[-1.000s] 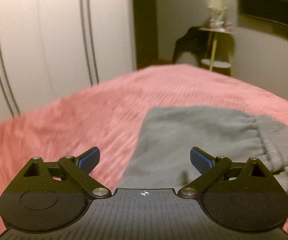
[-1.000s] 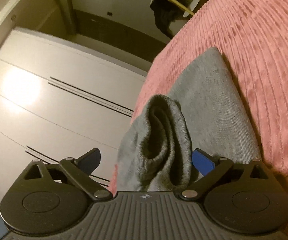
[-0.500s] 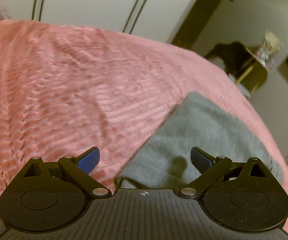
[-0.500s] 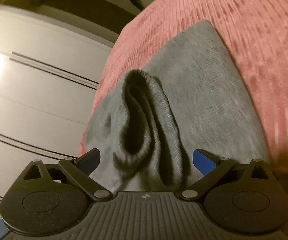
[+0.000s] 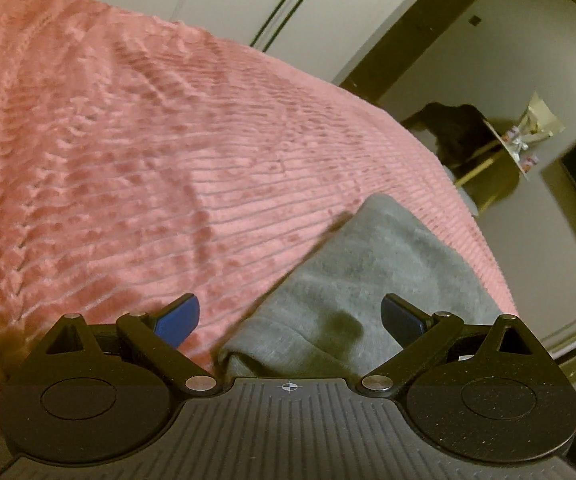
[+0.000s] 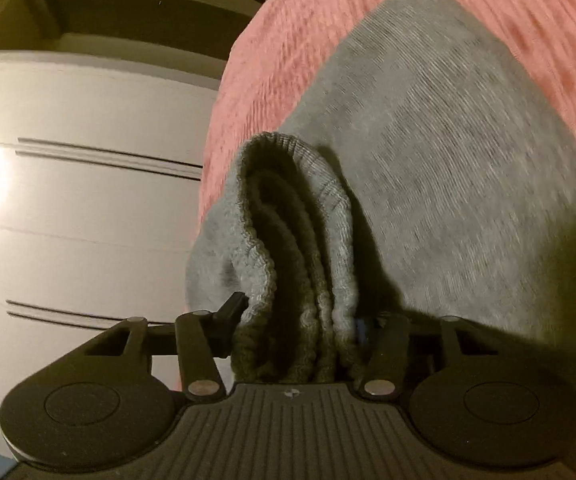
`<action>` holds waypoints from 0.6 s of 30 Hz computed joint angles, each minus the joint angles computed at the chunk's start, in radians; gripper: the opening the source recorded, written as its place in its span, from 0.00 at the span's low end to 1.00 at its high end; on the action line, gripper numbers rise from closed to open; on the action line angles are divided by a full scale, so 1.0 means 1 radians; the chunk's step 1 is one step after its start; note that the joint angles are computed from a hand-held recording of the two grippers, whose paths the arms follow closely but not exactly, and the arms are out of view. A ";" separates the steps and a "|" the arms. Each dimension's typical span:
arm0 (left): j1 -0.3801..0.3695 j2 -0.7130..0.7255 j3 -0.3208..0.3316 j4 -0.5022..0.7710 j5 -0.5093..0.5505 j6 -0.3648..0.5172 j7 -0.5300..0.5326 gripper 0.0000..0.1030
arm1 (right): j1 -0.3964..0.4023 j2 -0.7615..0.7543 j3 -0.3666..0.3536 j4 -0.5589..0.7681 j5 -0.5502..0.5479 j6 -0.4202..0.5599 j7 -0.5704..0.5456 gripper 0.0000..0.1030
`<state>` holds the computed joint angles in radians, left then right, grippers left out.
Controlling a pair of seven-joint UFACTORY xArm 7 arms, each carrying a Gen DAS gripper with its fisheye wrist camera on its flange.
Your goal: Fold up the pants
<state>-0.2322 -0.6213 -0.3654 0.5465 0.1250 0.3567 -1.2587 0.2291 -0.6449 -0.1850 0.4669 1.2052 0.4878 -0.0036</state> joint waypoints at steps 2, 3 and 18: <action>0.001 0.002 0.000 -0.003 0.000 -0.010 -0.003 0.97 | 0.022 -0.005 -0.024 -0.010 0.071 -0.003 -0.040 0.68; 0.003 0.004 0.000 -0.005 0.000 -0.017 -0.005 0.97 | 0.019 0.002 -0.018 -0.002 0.073 0.003 -0.042 0.71; 0.001 -0.004 0.001 -0.019 -0.011 -0.042 -0.024 0.97 | 0.032 -0.146 0.074 0.129 -0.369 -0.192 0.160 0.37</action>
<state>-0.2309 -0.6257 -0.3640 0.5273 0.1144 0.3144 -1.2823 0.2607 -0.7904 -0.1113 0.5961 0.8359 0.2959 0.1566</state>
